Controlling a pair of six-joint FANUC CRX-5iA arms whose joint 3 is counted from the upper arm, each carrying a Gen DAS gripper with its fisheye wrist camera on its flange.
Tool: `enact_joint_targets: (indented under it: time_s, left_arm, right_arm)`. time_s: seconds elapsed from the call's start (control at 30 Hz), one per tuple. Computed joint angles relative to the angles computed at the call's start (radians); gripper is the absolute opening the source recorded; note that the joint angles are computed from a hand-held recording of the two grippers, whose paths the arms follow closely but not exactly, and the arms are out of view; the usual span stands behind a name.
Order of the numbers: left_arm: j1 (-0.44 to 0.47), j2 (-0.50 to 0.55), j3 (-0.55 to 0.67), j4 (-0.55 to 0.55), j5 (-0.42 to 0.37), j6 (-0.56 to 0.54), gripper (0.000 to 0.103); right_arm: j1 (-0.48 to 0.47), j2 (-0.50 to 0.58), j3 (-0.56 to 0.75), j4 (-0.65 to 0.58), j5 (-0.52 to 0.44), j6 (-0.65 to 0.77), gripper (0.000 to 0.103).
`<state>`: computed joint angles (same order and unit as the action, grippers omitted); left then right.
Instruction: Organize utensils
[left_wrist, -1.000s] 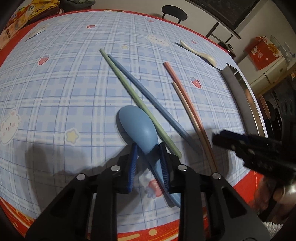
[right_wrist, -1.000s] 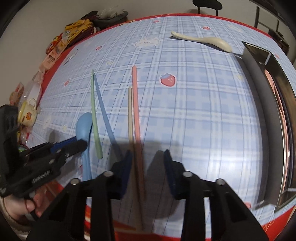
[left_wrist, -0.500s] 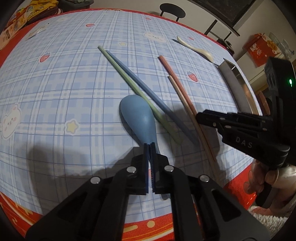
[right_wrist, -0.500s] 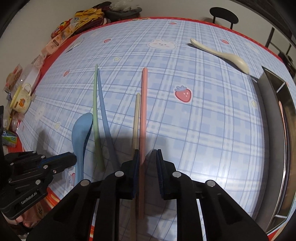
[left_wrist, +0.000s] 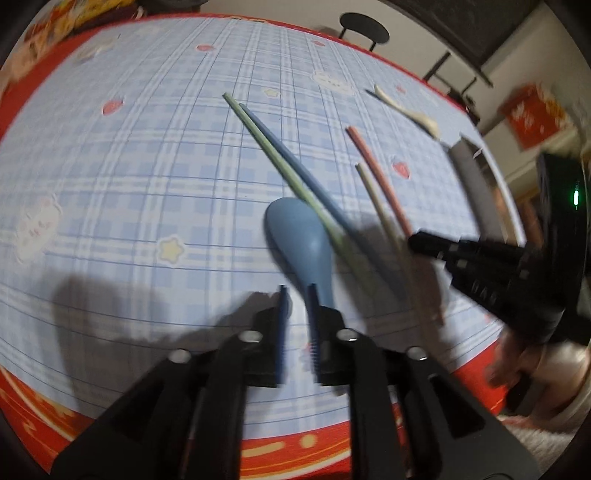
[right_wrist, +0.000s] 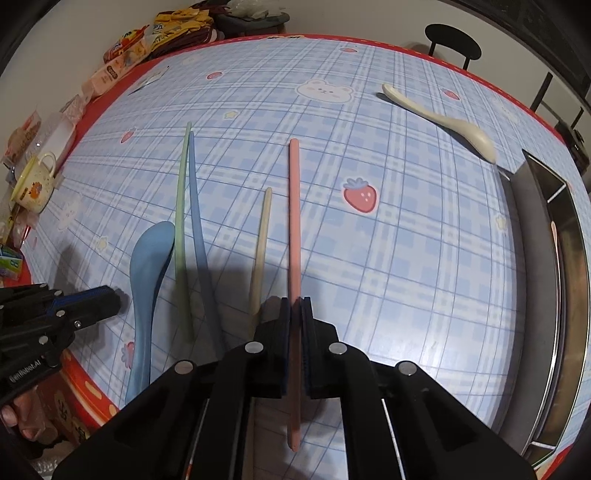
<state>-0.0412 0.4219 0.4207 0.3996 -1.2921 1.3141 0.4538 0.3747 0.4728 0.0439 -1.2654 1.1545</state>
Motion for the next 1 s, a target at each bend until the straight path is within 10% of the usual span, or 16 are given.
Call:
enact_joint_targets:
  time_s: [0.67,1.0]
  left_arm:
    - [-0.033,0.07,0.043,0.065,-0.004,0.061,0.017]
    - [-0.099,0.034,0.072,-0.109,-0.043,-0.023,0.016]
  right_arm:
    - [-0.009,-0.033,-0.033,-0.026,0.003,0.016,0.006]
    - [-0.011,-0.036,-0.039,-0.029,0.012,0.02,0.006]
